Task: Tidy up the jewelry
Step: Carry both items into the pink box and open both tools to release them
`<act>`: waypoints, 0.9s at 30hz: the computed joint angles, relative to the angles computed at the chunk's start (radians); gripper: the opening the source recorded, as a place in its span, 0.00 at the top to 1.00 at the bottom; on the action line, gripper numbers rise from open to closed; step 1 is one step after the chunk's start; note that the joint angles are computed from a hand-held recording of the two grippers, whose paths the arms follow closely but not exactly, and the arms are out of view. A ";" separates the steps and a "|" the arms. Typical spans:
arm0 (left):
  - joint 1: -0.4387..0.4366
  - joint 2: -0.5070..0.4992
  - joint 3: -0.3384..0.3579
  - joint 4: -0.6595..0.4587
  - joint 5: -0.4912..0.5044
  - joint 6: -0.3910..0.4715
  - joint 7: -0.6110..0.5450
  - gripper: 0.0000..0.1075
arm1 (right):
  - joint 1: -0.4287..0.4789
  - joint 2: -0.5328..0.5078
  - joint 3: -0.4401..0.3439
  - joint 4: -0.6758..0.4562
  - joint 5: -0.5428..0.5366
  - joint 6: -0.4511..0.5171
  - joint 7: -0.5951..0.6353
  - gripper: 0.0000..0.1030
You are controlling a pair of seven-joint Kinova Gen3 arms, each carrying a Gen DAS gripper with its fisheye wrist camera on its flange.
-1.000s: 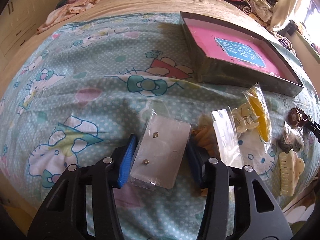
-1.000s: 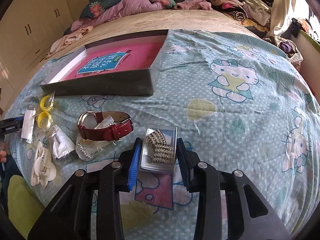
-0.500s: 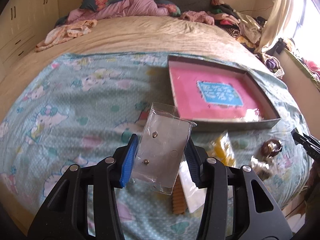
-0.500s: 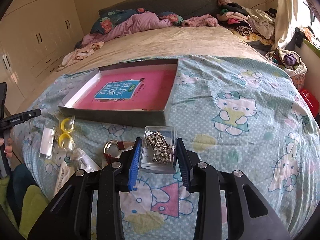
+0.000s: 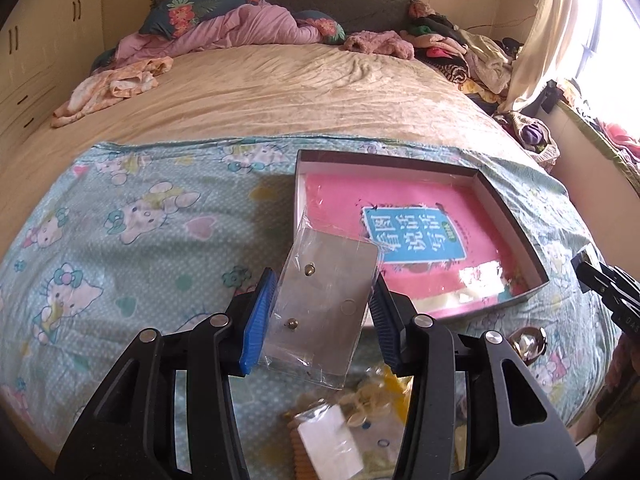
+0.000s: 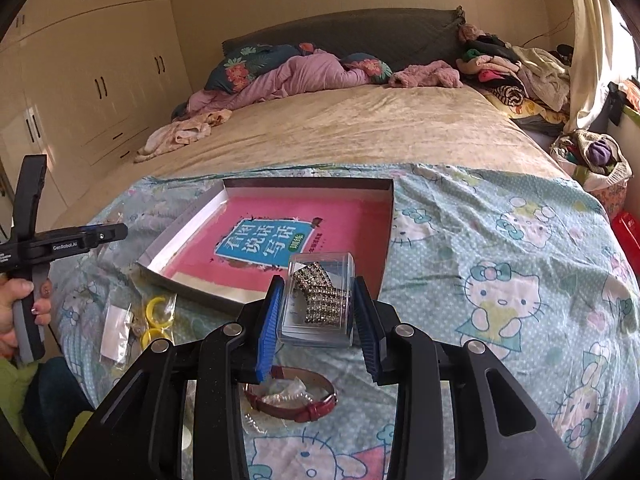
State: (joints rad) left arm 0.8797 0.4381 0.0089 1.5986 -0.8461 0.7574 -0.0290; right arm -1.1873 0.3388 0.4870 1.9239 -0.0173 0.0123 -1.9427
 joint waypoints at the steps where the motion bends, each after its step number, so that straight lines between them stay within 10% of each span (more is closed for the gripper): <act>1: -0.002 0.007 0.001 -0.011 0.000 0.005 -0.008 0.65 | 0.022 0.004 -0.021 -0.011 0.001 -0.001 0.003 0.68; 27: -0.054 0.208 -0.052 -0.229 0.260 -0.031 -0.327 0.65 | 0.342 0.195 -0.341 -0.287 0.116 0.150 -0.056 0.68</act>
State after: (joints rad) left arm 0.8257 0.6460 -0.0427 1.3699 -0.5856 0.7268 -0.3559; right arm -0.8451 0.5338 0.1461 1.6370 0.0991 0.1621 -1.9987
